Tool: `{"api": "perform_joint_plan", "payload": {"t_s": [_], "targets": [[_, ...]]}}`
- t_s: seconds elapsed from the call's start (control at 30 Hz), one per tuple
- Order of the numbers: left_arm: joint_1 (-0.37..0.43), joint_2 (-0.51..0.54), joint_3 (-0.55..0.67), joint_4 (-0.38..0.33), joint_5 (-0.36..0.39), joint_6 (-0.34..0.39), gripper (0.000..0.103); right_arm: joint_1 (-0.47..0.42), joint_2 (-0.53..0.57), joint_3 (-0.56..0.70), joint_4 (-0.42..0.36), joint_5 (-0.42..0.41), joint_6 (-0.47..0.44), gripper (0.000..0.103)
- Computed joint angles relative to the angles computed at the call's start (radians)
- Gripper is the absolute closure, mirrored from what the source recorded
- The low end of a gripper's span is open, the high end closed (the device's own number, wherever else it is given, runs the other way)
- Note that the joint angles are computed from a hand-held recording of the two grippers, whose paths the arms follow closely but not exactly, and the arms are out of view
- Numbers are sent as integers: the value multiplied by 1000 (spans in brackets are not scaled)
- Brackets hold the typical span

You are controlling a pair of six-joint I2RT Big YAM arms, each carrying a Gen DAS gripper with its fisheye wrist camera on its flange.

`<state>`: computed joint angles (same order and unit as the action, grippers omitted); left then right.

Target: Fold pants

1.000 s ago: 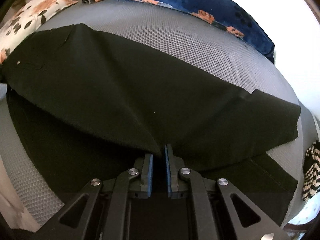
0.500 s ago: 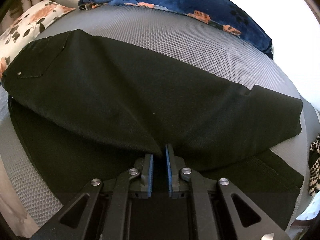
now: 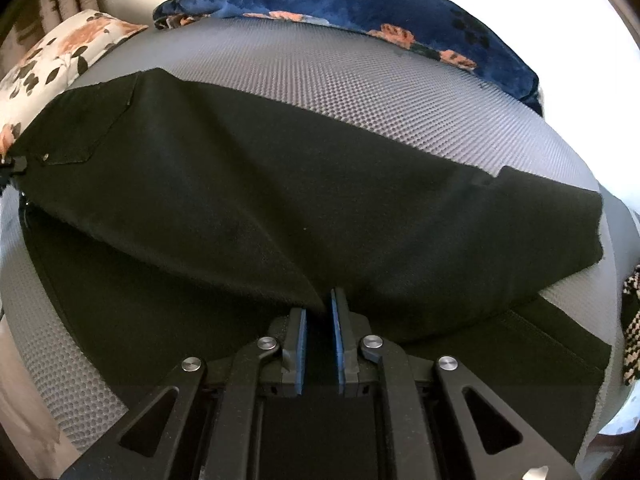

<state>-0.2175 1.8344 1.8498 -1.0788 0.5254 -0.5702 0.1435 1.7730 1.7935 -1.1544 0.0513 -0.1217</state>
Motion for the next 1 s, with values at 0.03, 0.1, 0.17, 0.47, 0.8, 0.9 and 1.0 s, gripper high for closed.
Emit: {"api": "perform_joint_plan", "payload": {"t_s": [0.03, 0.1, 0.17, 0.47, 0.8, 0.9, 1.0], "targets": [[2, 5, 30, -11, -6, 27, 81, 7, -12, -6, 6, 15, -1, 93], [6, 29, 103, -51, -10, 93, 81, 18, -37, -12, 8, 25, 13, 93], [9, 58, 174, -113, -15, 197, 81, 29, -66, -22, 6, 23, 33, 93], [22, 140, 208, -311, -103, 434, 81, 93, -125, -130, -50, -20, 89, 94], [14, 91, 118, -231, -156, 507, 79, 86, -128, -161, -59, -55, 106, 94], [-1, 78, 92, -192, -192, 502, 77, 88, -129, -171, -47, -52, 121, 93], [-18, 60, 66, -157, -222, 485, 73, 86, -130, -167, -54, -61, 125, 93]]}}
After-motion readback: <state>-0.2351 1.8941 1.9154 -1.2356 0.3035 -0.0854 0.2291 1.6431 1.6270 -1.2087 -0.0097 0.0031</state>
